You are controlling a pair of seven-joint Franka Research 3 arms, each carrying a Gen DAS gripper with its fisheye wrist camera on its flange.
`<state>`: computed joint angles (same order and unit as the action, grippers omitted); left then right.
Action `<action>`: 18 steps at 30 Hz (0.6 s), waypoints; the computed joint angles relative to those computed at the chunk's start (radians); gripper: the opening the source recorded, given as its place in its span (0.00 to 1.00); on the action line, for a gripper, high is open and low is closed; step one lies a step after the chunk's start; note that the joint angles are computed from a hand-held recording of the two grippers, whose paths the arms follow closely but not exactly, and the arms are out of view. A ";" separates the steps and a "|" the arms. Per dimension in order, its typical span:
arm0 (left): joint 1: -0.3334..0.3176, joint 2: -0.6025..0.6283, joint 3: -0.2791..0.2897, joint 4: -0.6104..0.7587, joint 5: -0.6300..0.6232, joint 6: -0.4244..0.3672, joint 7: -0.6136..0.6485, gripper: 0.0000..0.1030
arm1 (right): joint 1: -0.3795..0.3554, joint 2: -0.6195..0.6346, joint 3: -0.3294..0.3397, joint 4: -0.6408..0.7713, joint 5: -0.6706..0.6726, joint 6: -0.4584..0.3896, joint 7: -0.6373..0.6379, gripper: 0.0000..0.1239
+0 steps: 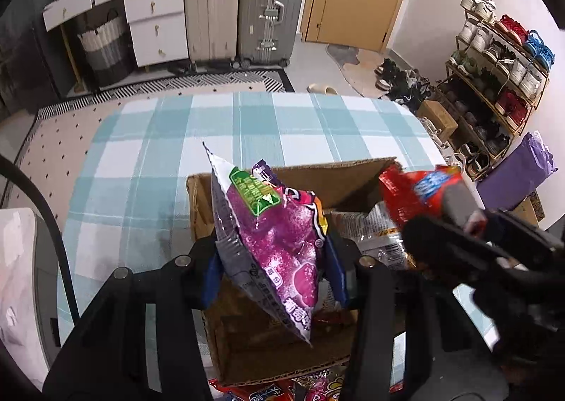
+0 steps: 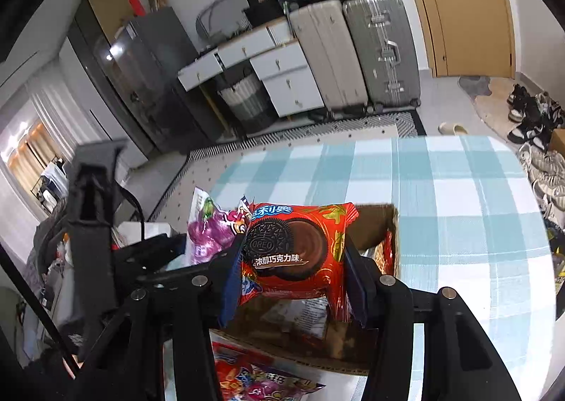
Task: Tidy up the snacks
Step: 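Carry both packs over the box and open both tools to drop them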
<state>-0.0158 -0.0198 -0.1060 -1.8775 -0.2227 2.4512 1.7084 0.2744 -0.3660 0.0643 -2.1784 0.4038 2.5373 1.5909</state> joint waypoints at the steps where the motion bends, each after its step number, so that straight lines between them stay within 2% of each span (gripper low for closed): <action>1: 0.001 0.011 0.002 0.009 -0.002 -0.013 0.011 0.44 | 0.005 0.006 -0.005 -0.009 0.018 0.006 -0.001 0.42; 4: 0.010 0.024 0.003 0.007 -0.009 -0.015 0.025 0.44 | 0.026 0.013 -0.021 -0.036 0.089 0.032 -0.017 0.42; 6: 0.016 0.030 0.005 0.011 -0.047 -0.040 0.045 0.44 | 0.027 0.016 -0.015 -0.048 0.094 0.045 -0.019 0.42; 11: 0.028 0.037 0.003 0.018 -0.037 -0.057 0.044 0.50 | 0.021 0.005 -0.010 -0.066 0.097 0.046 0.013 0.44; 13: 0.031 0.028 0.003 0.015 -0.053 -0.055 0.060 0.57 | 0.023 -0.015 -0.011 -0.073 0.093 0.046 0.004 0.50; 15: 0.031 0.003 0.004 -0.007 -0.054 -0.032 0.053 0.73 | 0.018 -0.046 -0.002 -0.086 0.075 0.061 0.008 0.53; 18: 0.026 -0.055 0.012 -0.061 -0.046 0.017 0.028 0.77 | 0.016 -0.095 0.000 -0.104 0.059 0.069 0.015 0.56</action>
